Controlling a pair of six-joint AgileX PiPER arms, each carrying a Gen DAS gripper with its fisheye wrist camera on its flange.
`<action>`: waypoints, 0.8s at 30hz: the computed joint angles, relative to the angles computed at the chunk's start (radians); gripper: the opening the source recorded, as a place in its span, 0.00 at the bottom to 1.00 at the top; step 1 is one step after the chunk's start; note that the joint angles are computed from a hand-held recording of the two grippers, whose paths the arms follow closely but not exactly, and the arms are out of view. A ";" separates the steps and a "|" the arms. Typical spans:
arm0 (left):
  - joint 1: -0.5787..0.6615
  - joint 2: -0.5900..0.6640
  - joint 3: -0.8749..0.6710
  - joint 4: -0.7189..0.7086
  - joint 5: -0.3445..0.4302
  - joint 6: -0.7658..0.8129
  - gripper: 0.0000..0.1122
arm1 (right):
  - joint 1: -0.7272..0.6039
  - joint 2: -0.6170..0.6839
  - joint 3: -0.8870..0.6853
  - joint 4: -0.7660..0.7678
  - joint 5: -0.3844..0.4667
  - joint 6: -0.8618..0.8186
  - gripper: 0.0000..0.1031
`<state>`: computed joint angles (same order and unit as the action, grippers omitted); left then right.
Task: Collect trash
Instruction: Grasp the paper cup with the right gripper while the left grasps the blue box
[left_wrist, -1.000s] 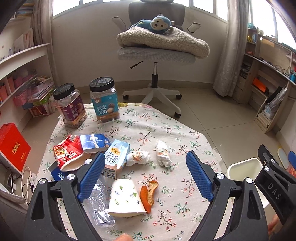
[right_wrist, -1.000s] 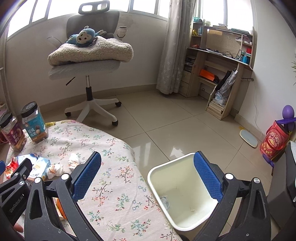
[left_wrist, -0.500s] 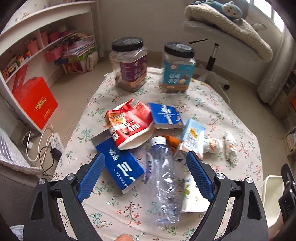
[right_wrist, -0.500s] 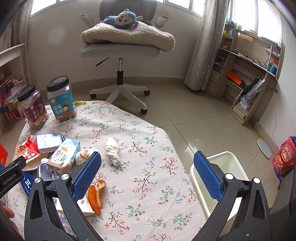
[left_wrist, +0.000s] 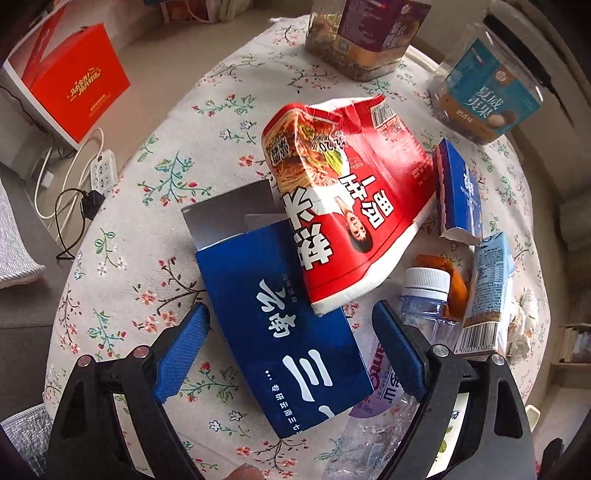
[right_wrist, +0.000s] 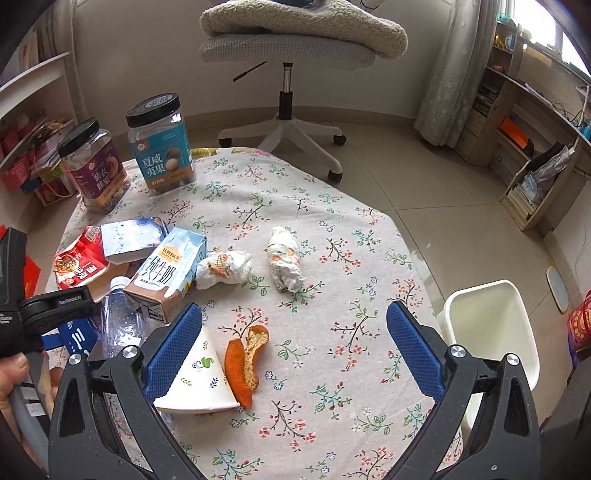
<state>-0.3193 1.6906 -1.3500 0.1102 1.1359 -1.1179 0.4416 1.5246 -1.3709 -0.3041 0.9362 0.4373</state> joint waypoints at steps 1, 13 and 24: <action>0.014 -0.001 0.016 -0.032 -0.014 0.019 0.70 | 0.008 0.006 -0.002 0.006 0.003 -0.007 0.93; -0.032 -0.321 0.211 -0.051 -0.003 0.097 0.50 | 0.050 0.100 -0.077 0.138 0.067 -0.118 0.93; -0.074 -0.407 0.128 -0.003 -0.007 0.148 0.50 | -0.040 0.219 -0.157 0.459 0.185 -0.266 0.66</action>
<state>-0.3936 1.2837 -1.2225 0.1069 1.1287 -0.9700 0.4020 1.7438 -1.5275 0.1549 1.1211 0.1713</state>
